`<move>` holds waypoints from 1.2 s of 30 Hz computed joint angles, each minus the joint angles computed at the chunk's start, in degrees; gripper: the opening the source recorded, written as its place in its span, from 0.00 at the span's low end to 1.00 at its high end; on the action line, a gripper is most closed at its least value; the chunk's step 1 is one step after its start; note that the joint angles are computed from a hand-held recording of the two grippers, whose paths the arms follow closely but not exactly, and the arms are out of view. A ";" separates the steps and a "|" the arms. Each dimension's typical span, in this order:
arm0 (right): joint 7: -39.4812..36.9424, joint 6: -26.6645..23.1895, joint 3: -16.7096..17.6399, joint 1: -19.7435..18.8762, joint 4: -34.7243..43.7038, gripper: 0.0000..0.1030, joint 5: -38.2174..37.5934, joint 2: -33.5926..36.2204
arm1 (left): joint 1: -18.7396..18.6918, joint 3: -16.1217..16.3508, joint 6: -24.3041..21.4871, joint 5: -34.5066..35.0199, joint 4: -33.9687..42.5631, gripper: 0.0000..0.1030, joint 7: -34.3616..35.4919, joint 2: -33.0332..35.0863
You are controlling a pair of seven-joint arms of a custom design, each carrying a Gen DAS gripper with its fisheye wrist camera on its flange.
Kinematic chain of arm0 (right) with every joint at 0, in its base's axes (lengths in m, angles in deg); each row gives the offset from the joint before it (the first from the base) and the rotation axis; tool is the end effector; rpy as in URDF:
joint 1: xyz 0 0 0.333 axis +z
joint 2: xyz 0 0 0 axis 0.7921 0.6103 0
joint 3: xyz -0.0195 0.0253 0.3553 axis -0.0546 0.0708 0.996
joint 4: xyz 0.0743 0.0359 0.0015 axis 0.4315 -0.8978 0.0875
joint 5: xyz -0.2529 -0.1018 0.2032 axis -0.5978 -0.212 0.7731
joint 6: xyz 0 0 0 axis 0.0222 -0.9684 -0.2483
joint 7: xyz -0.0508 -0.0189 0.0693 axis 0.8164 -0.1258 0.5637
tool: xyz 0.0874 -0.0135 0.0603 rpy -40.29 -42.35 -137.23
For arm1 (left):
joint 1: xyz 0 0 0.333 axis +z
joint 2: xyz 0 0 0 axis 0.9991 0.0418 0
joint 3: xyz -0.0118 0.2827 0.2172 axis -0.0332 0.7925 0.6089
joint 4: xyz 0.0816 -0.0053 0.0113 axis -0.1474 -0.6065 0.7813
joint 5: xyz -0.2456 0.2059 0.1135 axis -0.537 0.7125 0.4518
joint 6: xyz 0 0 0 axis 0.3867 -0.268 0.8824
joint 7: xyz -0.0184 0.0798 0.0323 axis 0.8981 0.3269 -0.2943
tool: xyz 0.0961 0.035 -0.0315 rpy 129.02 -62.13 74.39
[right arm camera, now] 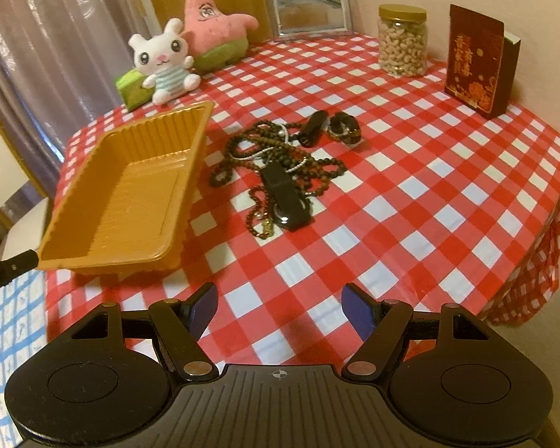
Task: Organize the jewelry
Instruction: 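Grasp the orange tray's rim with the left gripper and tilt it up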
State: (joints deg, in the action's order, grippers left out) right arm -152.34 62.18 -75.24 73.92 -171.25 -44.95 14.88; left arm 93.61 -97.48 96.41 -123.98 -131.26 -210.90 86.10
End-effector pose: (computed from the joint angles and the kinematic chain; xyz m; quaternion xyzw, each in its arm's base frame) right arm 0.4395 0.2248 0.3519 -0.3613 0.8691 -0.2414 0.2363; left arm 0.6558 -0.0432 0.3338 -0.4540 0.7734 -0.4098 0.1667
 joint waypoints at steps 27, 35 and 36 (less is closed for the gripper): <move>1.62 -3.71 -1.87 -0.31 2.87 0.71 0.31 5.24 | 0.91 -7.06 4.28 0.16 11.50 0.40 -2.23 12.80; 1.80 -2.52 -2.34 -0.83 1.17 0.71 -0.55 4.73 | -1.41 -6.10 6.63 -3.16 13.69 0.17 0.50 13.82; 1.94 -2.21 -2.41 -1.03 0.89 0.71 -0.92 4.65 | -1.72 -5.92 6.83 -2.82 13.99 0.13 0.55 13.95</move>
